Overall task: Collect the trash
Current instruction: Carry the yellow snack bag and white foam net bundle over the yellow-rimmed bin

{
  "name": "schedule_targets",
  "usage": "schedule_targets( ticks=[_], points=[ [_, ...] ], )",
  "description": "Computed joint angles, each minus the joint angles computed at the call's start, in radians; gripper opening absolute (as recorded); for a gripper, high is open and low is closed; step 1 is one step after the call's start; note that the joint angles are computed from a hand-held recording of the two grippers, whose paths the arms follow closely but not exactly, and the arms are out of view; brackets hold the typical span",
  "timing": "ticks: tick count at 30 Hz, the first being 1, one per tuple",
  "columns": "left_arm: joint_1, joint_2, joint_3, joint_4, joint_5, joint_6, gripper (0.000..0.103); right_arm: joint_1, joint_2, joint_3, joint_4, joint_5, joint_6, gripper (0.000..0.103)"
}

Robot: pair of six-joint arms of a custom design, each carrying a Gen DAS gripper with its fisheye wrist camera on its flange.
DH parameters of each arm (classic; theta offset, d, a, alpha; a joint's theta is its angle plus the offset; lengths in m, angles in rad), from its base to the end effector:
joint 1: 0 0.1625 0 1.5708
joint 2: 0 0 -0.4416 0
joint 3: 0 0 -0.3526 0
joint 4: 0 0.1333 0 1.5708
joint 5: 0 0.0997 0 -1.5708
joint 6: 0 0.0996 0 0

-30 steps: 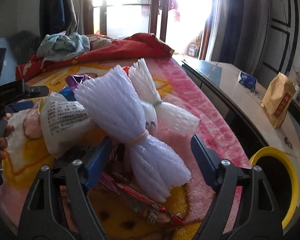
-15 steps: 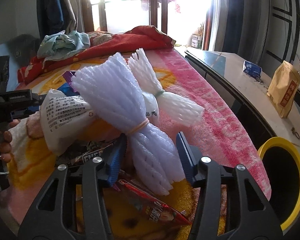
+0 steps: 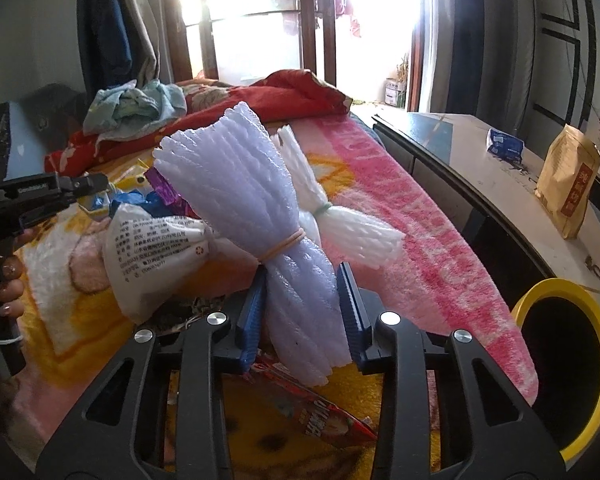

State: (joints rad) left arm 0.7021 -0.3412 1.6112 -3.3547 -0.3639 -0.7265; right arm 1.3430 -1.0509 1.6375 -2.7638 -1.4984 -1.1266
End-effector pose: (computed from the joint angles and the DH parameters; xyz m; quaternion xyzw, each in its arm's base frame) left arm -0.3309 -0.5764 -0.0084 -0.0873 0.8046 -0.5389 0.2336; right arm -0.0103 -0.6665 0.3258 0.4241 -0.8544 0.2542 0.1601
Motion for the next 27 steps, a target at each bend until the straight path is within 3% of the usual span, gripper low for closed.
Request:
schedule_targets(
  ticks=[5, 9, 16, 27],
  points=[
    [-0.028, 0.025, -0.047, -0.089, 0.051, 0.137, 0.011, -0.006, -0.007, -0.011, 0.004, 0.014, 0.021, 0.028],
    [-0.042, 0.045, -0.093, -0.150, 0.041, 0.240, 0.011, -0.011, -0.014, -0.018, 0.000, 0.024, 0.032, 0.028],
    [-0.056, 0.092, -0.196, -0.179, -0.009, 0.366, 0.011, -0.022, -0.024, -0.038, -0.006, 0.036, 0.054, 0.028],
    [-0.052, 0.150, -0.316, -0.101, -0.118, 0.418, 0.011, -0.036, -0.027, -0.075, -0.017, 0.044, 0.089, 0.028]
  ],
)
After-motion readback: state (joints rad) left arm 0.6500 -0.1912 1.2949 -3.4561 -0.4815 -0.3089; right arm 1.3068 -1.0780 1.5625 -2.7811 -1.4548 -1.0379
